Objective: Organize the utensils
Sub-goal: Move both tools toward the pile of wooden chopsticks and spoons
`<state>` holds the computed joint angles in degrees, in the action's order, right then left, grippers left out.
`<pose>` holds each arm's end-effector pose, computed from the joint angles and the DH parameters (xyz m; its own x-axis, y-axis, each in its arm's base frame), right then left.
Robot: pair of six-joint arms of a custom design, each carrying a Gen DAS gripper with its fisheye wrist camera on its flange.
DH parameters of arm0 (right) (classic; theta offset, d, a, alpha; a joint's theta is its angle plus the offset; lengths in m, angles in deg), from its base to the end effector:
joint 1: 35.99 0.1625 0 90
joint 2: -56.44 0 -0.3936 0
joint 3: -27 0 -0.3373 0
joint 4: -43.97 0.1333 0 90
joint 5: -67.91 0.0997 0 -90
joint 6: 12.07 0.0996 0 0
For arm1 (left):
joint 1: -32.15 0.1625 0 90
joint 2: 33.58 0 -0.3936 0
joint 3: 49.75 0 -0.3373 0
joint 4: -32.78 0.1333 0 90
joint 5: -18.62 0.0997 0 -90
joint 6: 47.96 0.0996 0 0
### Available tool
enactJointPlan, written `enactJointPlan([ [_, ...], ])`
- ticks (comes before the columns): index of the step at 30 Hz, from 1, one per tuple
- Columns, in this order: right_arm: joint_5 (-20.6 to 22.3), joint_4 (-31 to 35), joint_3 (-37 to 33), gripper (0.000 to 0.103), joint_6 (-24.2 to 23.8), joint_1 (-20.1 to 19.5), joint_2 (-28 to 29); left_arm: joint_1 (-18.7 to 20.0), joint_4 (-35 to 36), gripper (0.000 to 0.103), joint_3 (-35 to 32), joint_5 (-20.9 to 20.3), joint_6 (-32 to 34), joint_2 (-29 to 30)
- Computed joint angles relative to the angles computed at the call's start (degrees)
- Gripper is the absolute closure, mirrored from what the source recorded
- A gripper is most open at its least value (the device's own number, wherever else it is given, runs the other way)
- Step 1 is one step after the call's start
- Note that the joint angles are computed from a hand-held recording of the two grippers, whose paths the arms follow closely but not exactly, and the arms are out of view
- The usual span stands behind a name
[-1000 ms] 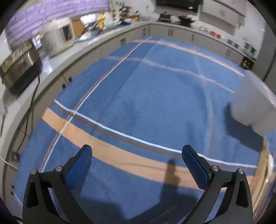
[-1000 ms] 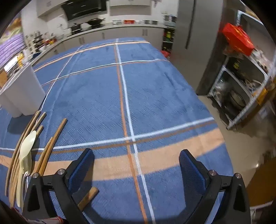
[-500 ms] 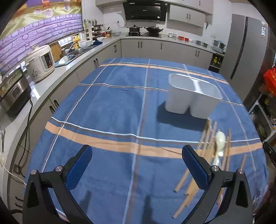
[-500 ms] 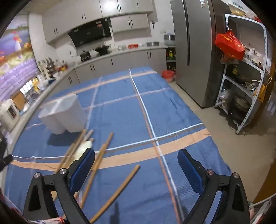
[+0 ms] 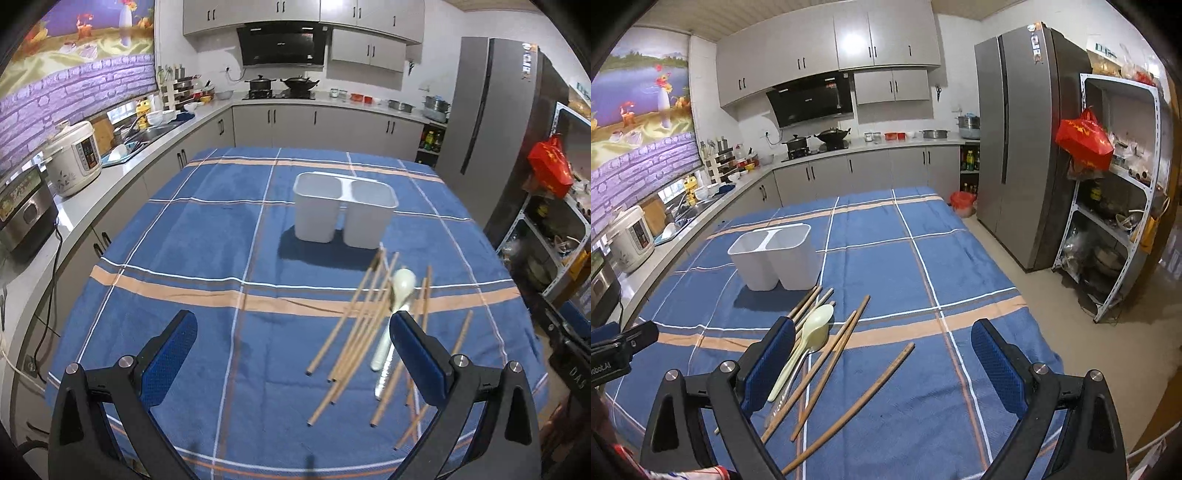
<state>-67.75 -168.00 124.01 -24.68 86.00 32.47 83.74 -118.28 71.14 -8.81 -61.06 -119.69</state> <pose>0.3578 -0.4557 0.0292 -0.7813 -0.0367 0.6231 -0.5314 0.5628 -0.6331 -0.0831 -0.4617 0.3658 -0.7156 -0.1804 -0.6748 0.4054 0.6794 -0.6116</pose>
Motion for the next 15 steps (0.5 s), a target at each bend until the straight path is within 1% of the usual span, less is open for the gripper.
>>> enactJointPlan([
  [3, 1.5, 0.0, 3.0, 0.004, 2.2, 0.0, -1.6, -1.7, 1.3, 0.0, 1.2, 0.4, -1.9, -1.0],
  [8, -0.6, -1.7, 4.4, 0.005, 0.9, 1.0, -1.2, -4.7, 1.5, 0.0, 3.8, 1.5, -3.7, -2.1],
  [15, 0.2, -2.3, 7.2, 0.005, 2.5, 0.3, -3.0, -7.5, 2.0, 0.0, 5.6, 2.9, -4.9, -1.8],
])
